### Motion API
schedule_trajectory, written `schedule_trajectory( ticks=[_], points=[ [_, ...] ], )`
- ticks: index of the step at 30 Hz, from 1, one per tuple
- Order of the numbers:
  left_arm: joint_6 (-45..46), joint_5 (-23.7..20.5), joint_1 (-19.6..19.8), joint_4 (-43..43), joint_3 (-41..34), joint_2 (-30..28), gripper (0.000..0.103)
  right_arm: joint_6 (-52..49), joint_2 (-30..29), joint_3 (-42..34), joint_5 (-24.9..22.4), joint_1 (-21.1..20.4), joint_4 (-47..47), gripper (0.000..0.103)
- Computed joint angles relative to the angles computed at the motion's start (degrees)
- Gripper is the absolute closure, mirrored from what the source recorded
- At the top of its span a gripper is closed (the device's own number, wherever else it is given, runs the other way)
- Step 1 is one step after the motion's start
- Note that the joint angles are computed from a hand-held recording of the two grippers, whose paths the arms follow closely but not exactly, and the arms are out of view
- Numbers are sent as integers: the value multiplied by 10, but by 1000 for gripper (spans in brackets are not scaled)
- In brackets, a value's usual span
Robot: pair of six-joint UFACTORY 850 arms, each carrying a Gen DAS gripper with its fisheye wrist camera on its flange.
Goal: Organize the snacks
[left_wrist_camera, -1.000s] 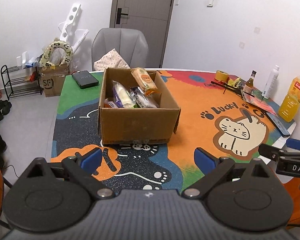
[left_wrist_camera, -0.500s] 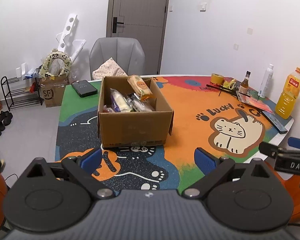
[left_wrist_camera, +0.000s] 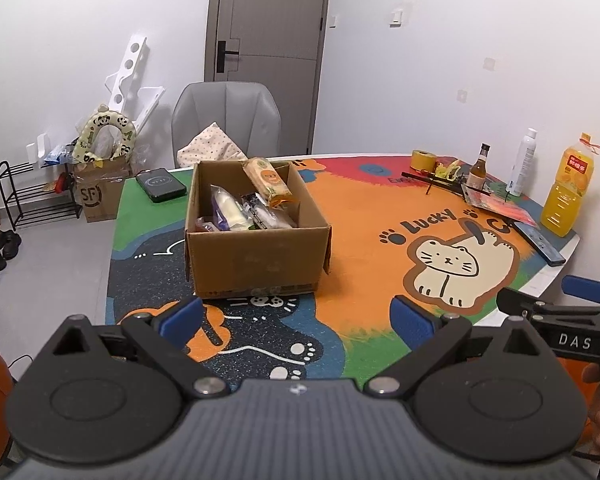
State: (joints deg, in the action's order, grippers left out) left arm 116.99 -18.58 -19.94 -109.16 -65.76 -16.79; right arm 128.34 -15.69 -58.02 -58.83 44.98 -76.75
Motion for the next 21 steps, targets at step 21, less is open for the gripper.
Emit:
schedule_trajectory(
  ticks=[21],
  points=[
    [-26,5,3,15,2,7,2,-1,2,-1,-6,4,10,0]
  ],
)
